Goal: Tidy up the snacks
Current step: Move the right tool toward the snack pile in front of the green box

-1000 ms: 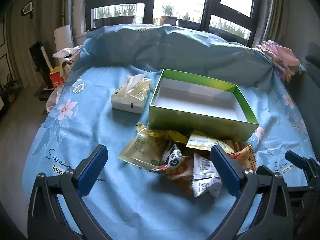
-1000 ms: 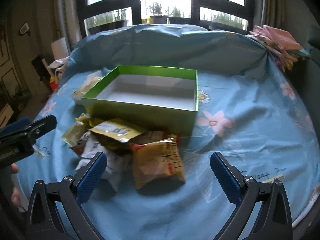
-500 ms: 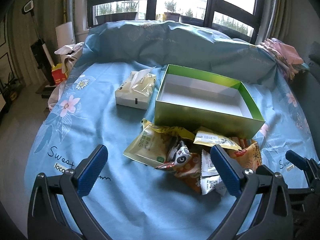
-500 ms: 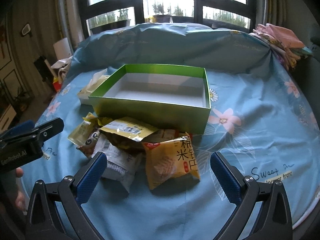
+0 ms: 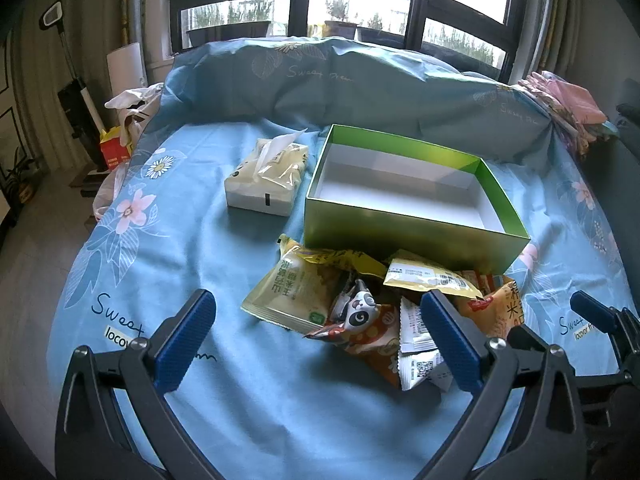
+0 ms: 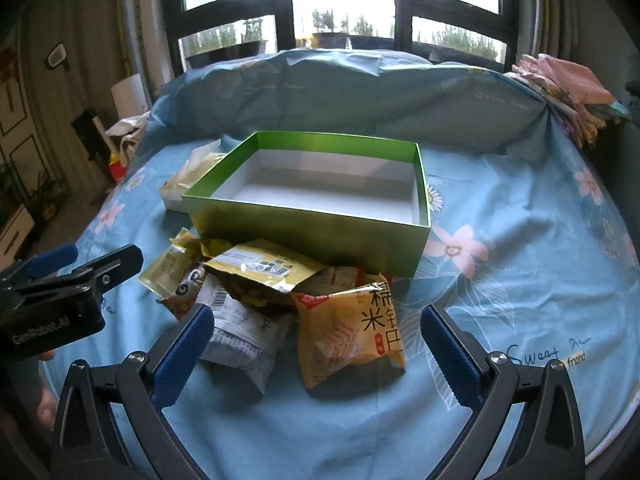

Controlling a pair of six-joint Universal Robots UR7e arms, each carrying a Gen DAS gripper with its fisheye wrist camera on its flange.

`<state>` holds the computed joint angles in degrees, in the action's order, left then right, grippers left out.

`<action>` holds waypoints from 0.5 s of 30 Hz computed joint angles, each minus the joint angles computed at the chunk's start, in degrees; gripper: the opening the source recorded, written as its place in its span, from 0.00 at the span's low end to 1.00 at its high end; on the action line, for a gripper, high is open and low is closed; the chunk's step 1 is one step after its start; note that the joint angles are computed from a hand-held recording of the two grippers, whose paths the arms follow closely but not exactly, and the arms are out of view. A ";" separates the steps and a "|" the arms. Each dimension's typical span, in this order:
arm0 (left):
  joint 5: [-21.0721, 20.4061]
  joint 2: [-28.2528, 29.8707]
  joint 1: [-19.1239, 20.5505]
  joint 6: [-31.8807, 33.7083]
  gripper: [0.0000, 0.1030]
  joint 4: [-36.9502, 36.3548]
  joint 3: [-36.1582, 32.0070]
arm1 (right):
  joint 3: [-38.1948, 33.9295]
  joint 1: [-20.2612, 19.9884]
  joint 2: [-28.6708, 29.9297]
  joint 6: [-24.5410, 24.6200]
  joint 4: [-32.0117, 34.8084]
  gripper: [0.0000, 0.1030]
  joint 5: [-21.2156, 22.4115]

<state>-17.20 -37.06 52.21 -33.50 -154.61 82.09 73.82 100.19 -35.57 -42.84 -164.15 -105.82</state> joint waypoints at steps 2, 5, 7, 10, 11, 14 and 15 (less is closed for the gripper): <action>-0.12 -0.04 -0.03 0.13 1.00 -0.16 0.05 | 0.07 0.00 -0.06 0.00 0.08 1.00 0.09; -0.03 0.08 -0.02 -0.01 1.00 0.02 -0.10 | 0.17 0.06 -0.11 -0.05 -0.02 1.00 0.20; -0.12 0.07 -0.04 0.12 1.00 -0.21 -0.05 | 0.22 0.01 -0.20 -0.06 0.11 1.00 0.36; -0.06 0.06 -0.04 0.09 1.00 -0.05 -0.07 | 0.40 0.06 -0.25 -0.21 -0.10 1.00 0.33; -0.06 0.06 -0.04 0.09 1.00 -0.05 -0.07 | 0.44 0.08 -0.27 -0.20 -0.10 1.00 0.37; -0.03 0.13 -0.03 0.23 1.00 -0.27 -0.08 | 0.41 0.12 -0.22 -0.22 -0.15 1.00 0.32; -0.09 0.14 -0.02 0.28 1.00 -0.40 -0.08 | 0.39 0.12 -0.22 -0.14 -0.13 1.00 0.29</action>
<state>-17.29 -36.92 52.19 -33.22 -155.01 82.01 74.21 100.31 -35.79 -42.97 -164.28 -105.54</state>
